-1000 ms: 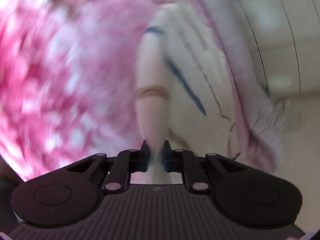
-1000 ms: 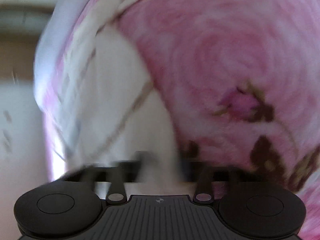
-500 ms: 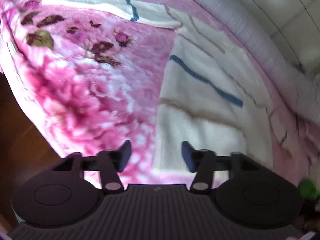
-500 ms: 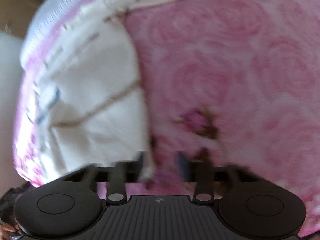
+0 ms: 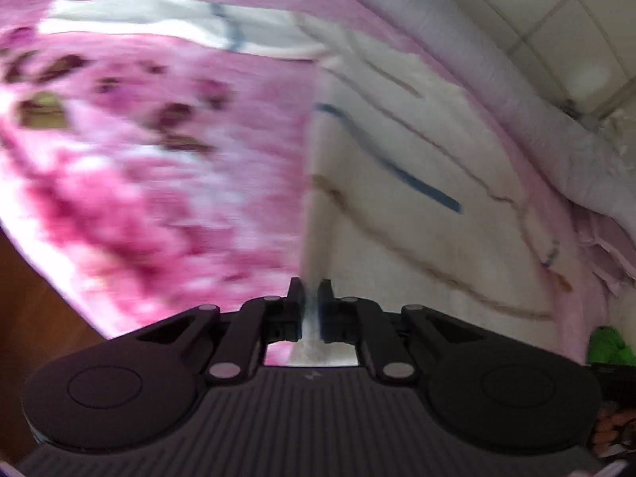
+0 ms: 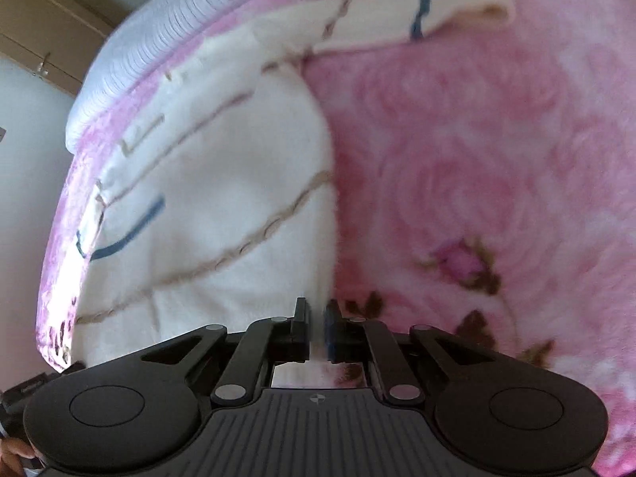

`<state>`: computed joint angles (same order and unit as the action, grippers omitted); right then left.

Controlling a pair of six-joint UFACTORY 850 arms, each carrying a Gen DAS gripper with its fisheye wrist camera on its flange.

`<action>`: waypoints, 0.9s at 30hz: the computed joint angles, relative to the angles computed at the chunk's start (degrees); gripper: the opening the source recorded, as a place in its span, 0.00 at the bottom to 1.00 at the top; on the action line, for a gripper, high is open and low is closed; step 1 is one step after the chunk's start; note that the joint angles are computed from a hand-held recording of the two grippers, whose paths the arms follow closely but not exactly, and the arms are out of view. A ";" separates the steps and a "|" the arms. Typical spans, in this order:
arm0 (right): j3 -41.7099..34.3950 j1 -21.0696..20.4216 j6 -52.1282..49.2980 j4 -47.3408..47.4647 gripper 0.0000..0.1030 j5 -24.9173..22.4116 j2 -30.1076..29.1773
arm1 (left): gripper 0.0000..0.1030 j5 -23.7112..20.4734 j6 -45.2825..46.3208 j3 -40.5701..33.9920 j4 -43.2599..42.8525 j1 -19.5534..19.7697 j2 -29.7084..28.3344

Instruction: Fold clothes

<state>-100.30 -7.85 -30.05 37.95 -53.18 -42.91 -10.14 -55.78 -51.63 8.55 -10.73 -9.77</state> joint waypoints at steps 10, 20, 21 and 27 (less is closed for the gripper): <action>-8.05 0.02 12.56 -7.25 0.36 -4.49 -5.51 | 0.15 -24.36 -9.11 -13.67 16.89 -4.31 -7.92; -39.69 -5.31 24.96 -9.98 0.37 2.04 -24.56 | 0.16 -13.98 -1.07 -29.96 2.89 -5.78 -19.41; -44.23 -6.25 29.81 -3.99 0.37 1.58 -28.14 | 0.16 -13.70 -1.36 -32.70 2.42 -6.55 -21.61; -46.30 -9.96 53.53 31.99 0.38 13.68 -35.56 | 0.16 -15.89 -1.27 -46.55 0.75 -9.66 -31.97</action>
